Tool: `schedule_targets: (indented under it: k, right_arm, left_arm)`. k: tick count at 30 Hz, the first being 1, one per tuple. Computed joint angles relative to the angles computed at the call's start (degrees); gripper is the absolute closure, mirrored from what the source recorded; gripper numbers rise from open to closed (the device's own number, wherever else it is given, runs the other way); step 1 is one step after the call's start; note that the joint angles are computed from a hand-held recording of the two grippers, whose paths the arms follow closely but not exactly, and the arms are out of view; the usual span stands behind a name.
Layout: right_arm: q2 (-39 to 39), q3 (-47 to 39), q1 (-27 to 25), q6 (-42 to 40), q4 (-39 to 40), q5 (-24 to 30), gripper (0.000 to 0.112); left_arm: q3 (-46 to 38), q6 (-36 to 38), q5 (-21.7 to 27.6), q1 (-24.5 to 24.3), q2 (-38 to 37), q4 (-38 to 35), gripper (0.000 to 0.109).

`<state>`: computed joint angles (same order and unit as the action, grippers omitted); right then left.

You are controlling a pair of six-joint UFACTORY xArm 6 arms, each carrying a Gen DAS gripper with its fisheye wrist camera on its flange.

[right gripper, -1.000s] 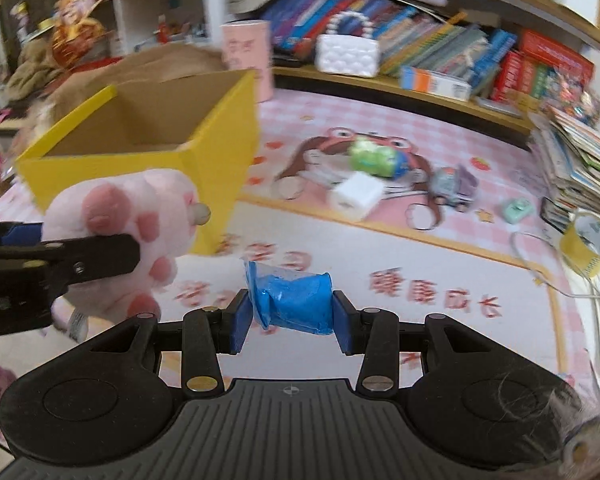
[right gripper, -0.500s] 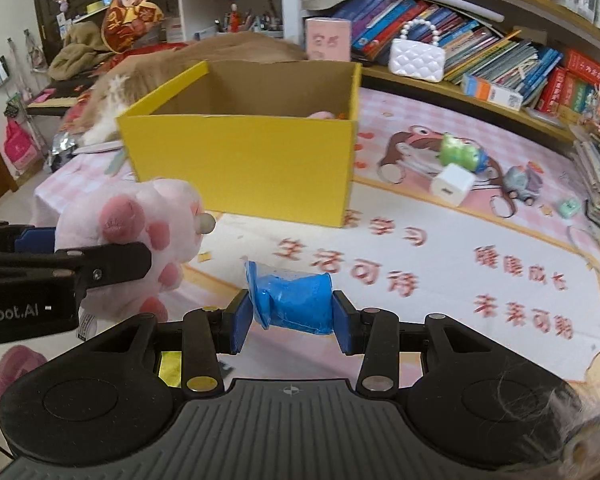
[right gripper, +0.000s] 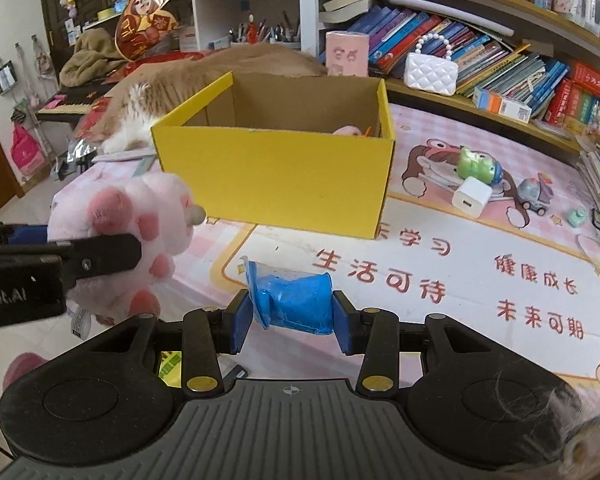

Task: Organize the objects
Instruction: 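Carry the pink plush pig and blue cloth over the yellow box, then open both grippers to drop the plush pig and blue cloth into the box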

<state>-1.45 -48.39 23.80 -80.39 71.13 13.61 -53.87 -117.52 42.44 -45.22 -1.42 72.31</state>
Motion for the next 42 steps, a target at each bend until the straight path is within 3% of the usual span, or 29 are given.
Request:
schedule_targets:
  k: [10,20,32,42]
  right_arm:
    - [6.4,-11.1,-0.8,-5.8,5.2,1.9,0.073]
    - [18.6,-28.5,-0.9,-10.4,7.8,4.6,0.073]
    - [34.4,-46.2,-1.6,-0.9,-9.6,8.9,0.073]
    - [42.0,-55.7,-1.6,4.0,-21.6,14.1,0.073]
  left_arm:
    - [-4.9,0.0,0.8,3.9,1.8,5.0,0.054]
    - [-14.0,8.3,0.0,10.8,8.7,4.3,0.054]
    - [-24.9,19.9,-2.4,16.3,19.6,-4.3,0.053]
    - [-30.9,28.6,-2.1,17.7,25.7,-11.4,0.05]
